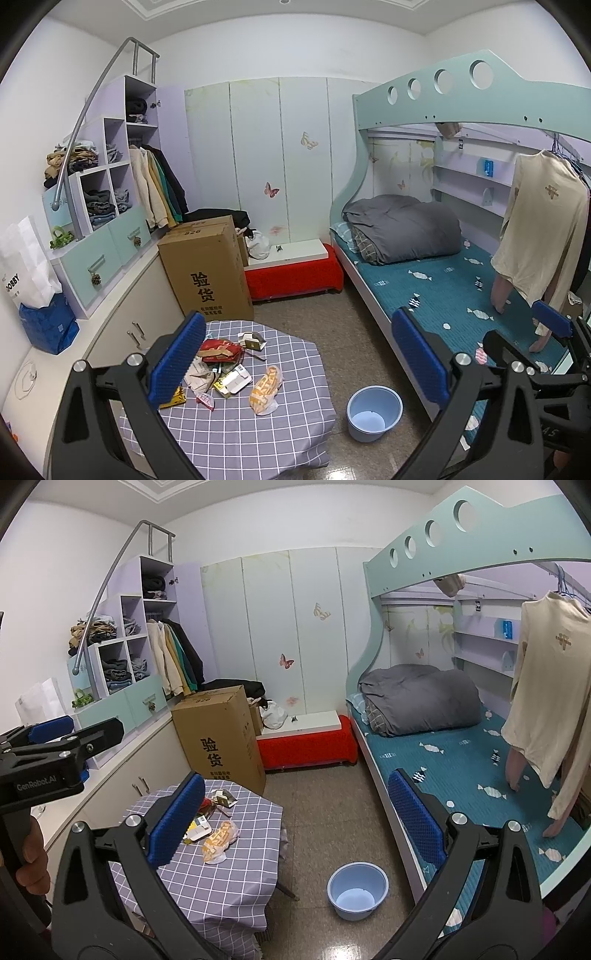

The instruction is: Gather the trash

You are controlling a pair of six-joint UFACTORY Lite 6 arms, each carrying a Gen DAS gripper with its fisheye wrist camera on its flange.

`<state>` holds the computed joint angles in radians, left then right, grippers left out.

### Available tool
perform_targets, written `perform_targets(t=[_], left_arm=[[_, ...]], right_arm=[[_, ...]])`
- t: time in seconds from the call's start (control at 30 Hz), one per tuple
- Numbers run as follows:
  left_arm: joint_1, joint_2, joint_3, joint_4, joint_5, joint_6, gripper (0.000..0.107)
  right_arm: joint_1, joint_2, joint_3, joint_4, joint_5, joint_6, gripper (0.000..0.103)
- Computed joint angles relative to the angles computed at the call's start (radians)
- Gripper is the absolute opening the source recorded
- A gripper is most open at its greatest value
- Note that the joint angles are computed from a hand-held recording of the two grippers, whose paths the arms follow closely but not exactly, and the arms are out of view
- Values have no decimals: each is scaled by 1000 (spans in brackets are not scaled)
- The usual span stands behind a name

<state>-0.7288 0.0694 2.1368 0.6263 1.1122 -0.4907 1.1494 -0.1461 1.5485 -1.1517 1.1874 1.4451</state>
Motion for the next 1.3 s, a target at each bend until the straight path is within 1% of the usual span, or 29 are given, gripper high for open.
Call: perform_targets(t=[0.1,0.27,0.33,0.73,0.83,1.23,1.3], left_arm=[[5,15,18,-9,2,11,99],[13,12,2,-24,-7,14,99],[7,47,52,-26,12,21,99],[13,54,52,-42,22,22,99],[18,75,81,-48,33,29,99],[5,105,110,-41,61,19,99],[45,96,108,-78,53,54,99]], right_arm=[[1,-2,-1,4,4,3,97],[-11,-8,-6,17,-2,-1,97],[-19,-10,-4,25,-6,-7,97],[-42,-3,10,55,-17,-31,97],[-39,-3,7,47,-13,-27,97],[-69,1,4,86,-51,-39,97],[-82,-1,4,101,-64,-47,97]])
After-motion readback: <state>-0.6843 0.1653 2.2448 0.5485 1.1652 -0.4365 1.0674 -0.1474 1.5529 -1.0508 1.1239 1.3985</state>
